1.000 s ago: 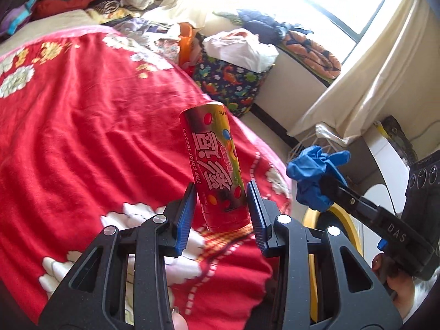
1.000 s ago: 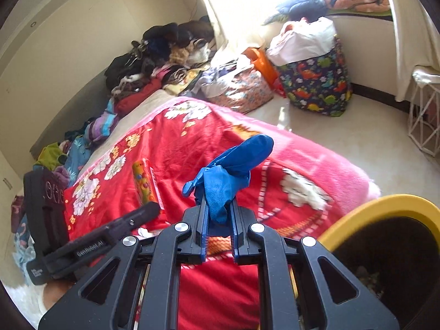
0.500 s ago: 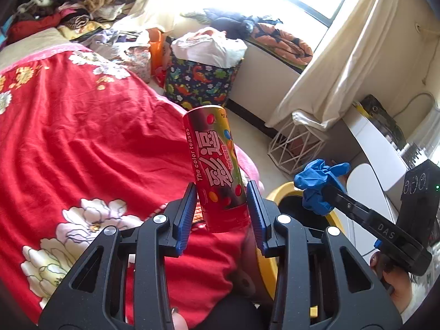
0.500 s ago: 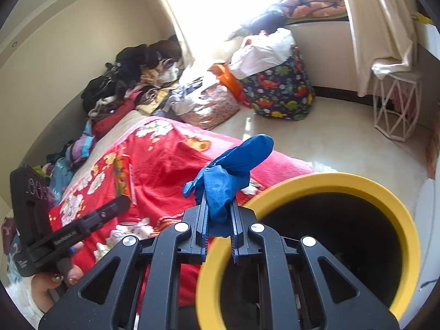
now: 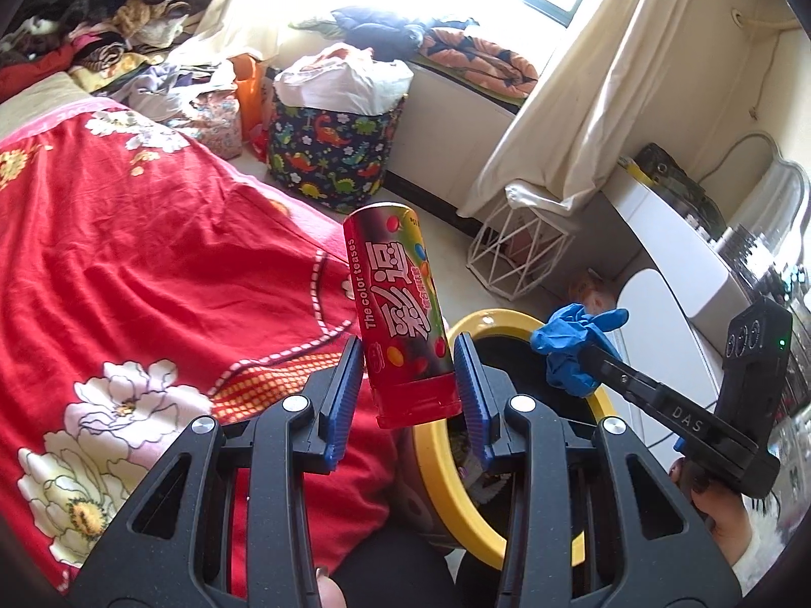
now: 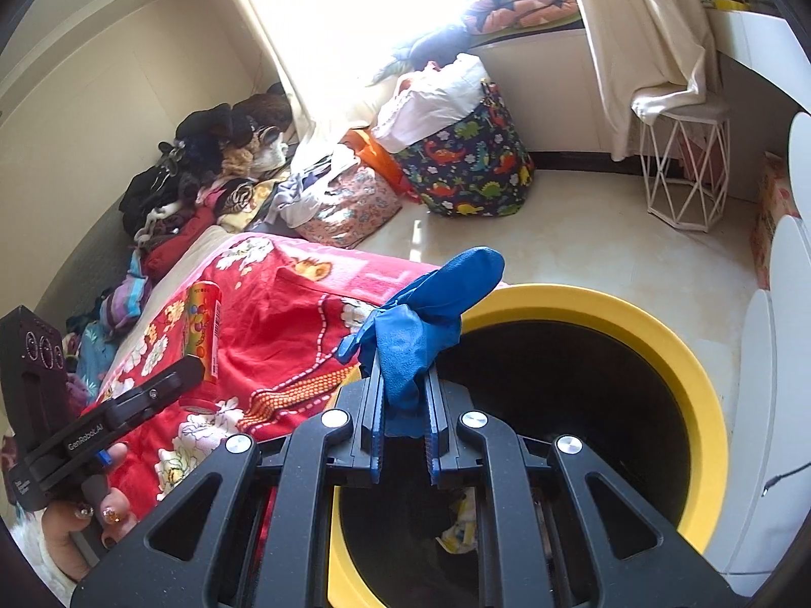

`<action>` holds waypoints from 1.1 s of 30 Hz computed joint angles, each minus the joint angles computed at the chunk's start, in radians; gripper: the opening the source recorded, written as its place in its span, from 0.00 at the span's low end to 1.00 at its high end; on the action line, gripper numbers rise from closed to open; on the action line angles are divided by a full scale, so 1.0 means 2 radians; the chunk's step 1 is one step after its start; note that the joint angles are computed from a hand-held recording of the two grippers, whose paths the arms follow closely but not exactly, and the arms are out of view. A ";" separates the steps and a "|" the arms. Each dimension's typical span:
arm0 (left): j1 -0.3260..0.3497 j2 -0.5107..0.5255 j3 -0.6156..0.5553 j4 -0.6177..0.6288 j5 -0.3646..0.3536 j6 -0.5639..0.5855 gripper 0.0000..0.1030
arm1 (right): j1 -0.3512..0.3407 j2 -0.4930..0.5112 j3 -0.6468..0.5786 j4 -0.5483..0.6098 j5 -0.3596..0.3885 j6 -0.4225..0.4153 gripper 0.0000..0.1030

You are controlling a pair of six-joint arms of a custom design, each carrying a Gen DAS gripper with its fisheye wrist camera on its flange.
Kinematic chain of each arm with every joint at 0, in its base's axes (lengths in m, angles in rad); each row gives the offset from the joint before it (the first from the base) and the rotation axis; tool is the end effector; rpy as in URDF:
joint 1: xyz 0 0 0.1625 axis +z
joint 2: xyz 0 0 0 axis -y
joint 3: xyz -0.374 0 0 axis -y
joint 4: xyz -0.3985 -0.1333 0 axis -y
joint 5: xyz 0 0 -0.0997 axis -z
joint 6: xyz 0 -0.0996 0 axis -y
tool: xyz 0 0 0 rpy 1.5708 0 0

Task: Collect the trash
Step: 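Carry the red tube and blue glove off the bed over the bin, then open both tools to drop the red tube and blue glove into the bin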

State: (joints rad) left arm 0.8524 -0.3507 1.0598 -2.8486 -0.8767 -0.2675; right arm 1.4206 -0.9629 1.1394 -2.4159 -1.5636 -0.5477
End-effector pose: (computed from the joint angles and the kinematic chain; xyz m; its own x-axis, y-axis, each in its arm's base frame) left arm -0.3643 -0.7161 0.0207 -0.9234 0.0701 -0.3775 0.3220 0.6770 -0.6619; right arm 0.0209 -0.7575 0.3832 -0.9058 -0.2800 0.3180 -0.4150 0.7380 -0.5322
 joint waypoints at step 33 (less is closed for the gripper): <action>-0.014 0.102 -0.137 0.117 -0.064 0.054 0.23 | -0.031 -0.028 0.018 -0.032 0.002 0.037 0.12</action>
State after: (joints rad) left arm 0.8236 -0.1469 0.7867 -2.6154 -1.0038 -0.1594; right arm 1.3590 -1.0198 1.1747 -2.4790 -1.5589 -0.4737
